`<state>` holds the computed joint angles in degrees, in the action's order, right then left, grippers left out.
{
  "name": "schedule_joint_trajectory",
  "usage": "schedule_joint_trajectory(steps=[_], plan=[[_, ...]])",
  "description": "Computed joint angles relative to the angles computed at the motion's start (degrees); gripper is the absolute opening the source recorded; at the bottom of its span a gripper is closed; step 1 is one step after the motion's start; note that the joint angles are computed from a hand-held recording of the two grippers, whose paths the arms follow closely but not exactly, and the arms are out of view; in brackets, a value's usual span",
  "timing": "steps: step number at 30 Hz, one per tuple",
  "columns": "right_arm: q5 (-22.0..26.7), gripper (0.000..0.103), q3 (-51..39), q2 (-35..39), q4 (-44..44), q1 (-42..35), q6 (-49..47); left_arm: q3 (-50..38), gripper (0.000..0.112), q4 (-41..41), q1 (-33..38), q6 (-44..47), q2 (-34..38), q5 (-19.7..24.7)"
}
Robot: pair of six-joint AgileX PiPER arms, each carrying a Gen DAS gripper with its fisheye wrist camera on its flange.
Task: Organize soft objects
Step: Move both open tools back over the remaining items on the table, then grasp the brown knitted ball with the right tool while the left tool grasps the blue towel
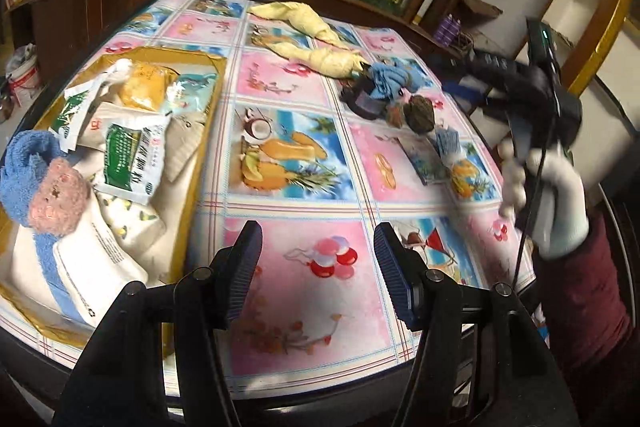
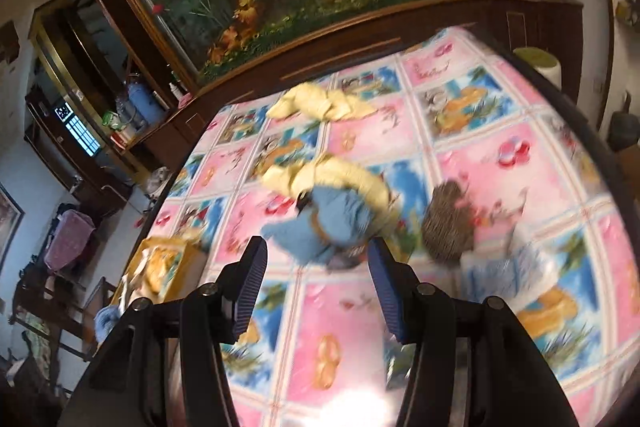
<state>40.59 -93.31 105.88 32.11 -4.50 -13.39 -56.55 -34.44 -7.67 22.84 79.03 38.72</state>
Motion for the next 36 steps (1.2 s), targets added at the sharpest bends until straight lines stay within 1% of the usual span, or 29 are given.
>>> schedule_joint_trajectory(steps=[2, 4, 5, 7, 8, 9, 10, 12, 13, 15, 16, 17, 19, 20, 22, 23, 26, 29, 31, 33, 36], plan=[[0.2, 0.053, -5.6, 3.2, -4.7, 1.1, 2.5, 0.3, 0.058, 1.2, -0.8, -1.3, -0.3, -0.3], [1.8, 0.053, -12.8, 7.4, -9.9, 1.9, 6.4, 0.4, 0.058, 2.6, -1.2, -3.0, -0.4, -0.6], [3.8, 0.053, -17.7, 10.4, -12.4, 2.4, 8.3, 0.5, 0.058, 2.6, -1.0, -3.1, -0.5, -0.6], [10.2, 0.053, -27.4, 16.6, -15.7, 2.7, 10.2, 0.5, 0.058, 3.2, -0.7, -3.8, -0.5, -0.7], [12.8, 0.053, -30.0, 18.6, -15.5, 2.6, 9.5, 0.5, 0.058, 3.2, -0.5, -3.9, -0.4, -0.7], [14.8, 0.053, -30.4, 19.2, -14.2, 2.4, 7.5, 0.6, 0.058, 3.2, -0.2, -3.8, -0.5, -0.7], [15.5, 0.053, -28.5, 18.3, -12.4, 2.3, 4.8, 0.6, 0.058, 3.0, 0.2, -3.5, -0.3, -0.7], [15.0, 0.053, -19.2, 13.3, -5.4, 2.1, -4.3, 0.5, 0.058, 2.6, 0.7, -3.0, 0.3, -0.7], [16.4, 0.053, -16.1, 11.6, -1.3, 1.6, -8.7, 0.3, 0.058, 2.4, 0.8, -2.9, 0.8, -0.7], [23.5, 0.052, -10.1, 8.8, 9.5, -0.8, -18.9, 0.1, 0.059, 1.3, 0.9, -2.1, 2.0, -0.6], [26.2, 0.052, -7.5, 7.5, 12.9, -1.9, -22.3, 0.0, 0.058, 0.5, 0.8, -1.5, 2.6, -0.4], [27.0, 0.052, -4.4, 5.5, 14.7, -2.9, -24.9, -0.2, 0.058, 0.1, 0.6, -1.3, 3.1, -0.2], [25.3, 0.052, 0.2, 1.9, 15.7, -5.0, -26.5, -0.6, 0.058, 0.0, -0.5, -1.3, 4.0, 0.0], [23.5, 0.053, 1.8, 0.6, 15.4, -6.2, -26.0, -0.6, 0.058, 0.3, -1.2, -1.6, 4.1, -0.2], [17.6, 0.053, 4.0, -1.4, 11.5, -7.2, -23.2, -0.7, 0.058, 0.7, -2.5, -1.8, 4.1, -0.3], [15.2, 0.053, 4.6, -1.8, 9.5, -7.8, -21.5, -0.6, 0.058, 1.0, -3.1, -1.9, 4.1, -0.3], [9.8, 0.053, 5.3, -1.6, 7.1, -10.4, -17.1, -0.6, 0.058, 2.1, -4.8, -2.6, 4.3, -0.5], [5.6, 0.057, 3.6, 0.2, 3.2, -11.4, -13.0, -1.1, 0.058, 3.6, -6.4, -4.2, 5.6, -0.6], [4.4, 0.057, 1.4, 2.0, -0.2, -11.2, -10.4, -2.0, 0.058, 5.8, -8.3, -6.2, 6.9, -0.7], [4.8, 0.057, -1.7, 4.2, -3.0, -10.5, -8.8, -3.2, 0.058, 7.9, -10.1, -8.0, 8.7, -1.0], [7.3, 0.057, -7.4, 8.5, -7.7, -8.4, -6.9, -6.0, 0.058, 11.5, -12.6, -11.4, 12.6, -1.0]])
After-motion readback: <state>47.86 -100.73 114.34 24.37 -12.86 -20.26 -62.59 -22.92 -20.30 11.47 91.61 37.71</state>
